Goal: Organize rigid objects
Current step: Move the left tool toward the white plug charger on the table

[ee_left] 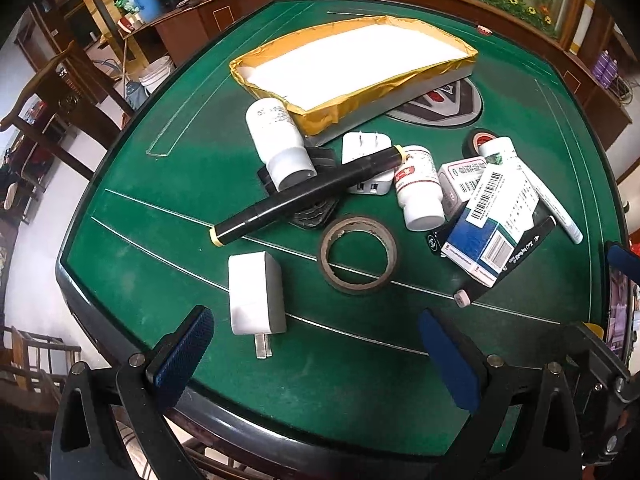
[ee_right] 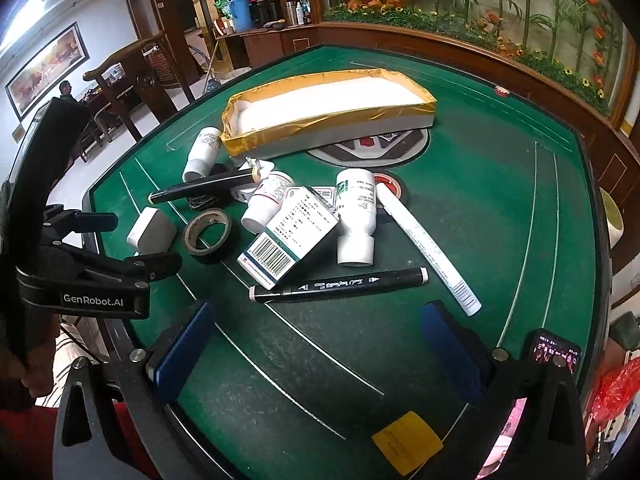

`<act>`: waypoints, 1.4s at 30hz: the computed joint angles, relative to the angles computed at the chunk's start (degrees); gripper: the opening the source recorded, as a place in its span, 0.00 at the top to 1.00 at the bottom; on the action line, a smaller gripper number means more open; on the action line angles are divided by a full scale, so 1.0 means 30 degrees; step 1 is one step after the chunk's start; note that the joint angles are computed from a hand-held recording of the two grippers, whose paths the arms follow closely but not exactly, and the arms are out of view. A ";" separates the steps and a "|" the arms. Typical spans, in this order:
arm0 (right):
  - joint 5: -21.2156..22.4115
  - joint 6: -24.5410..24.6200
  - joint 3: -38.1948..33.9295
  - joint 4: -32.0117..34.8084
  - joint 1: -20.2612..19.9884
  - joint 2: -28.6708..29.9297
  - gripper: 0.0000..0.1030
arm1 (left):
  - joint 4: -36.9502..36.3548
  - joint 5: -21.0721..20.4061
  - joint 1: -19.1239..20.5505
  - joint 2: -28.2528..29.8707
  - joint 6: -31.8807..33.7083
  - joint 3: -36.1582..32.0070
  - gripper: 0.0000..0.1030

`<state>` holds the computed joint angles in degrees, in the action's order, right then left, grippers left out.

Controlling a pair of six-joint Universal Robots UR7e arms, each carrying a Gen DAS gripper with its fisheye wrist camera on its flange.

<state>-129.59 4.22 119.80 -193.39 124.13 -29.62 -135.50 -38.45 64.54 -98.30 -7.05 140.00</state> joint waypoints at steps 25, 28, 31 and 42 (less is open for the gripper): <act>-0.1194 0.0297 -0.0377 0.1956 -0.0206 -0.0612 0.00 | -0.2180 0.0534 0.0172 0.1508 0.1458 -0.0124 0.00; -0.1297 0.0478 -0.0349 0.1946 -0.0218 -0.0641 0.00 | -0.2146 0.0496 0.0236 0.1663 0.1554 -0.0261 0.00; -0.1367 0.0669 -0.0335 0.1902 -0.0234 -0.0637 0.00 | -0.2192 0.0497 0.0259 0.1814 0.1708 -0.0352 0.00; -0.1389 0.1243 0.0037 0.1912 -0.0290 -0.0884 0.00 | -0.0458 -0.2415 0.1945 0.1029 0.2774 -0.1646 0.00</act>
<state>-133.75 7.94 119.91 -187.65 123.26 -32.27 -136.88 -45.69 70.38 -95.21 1.28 135.06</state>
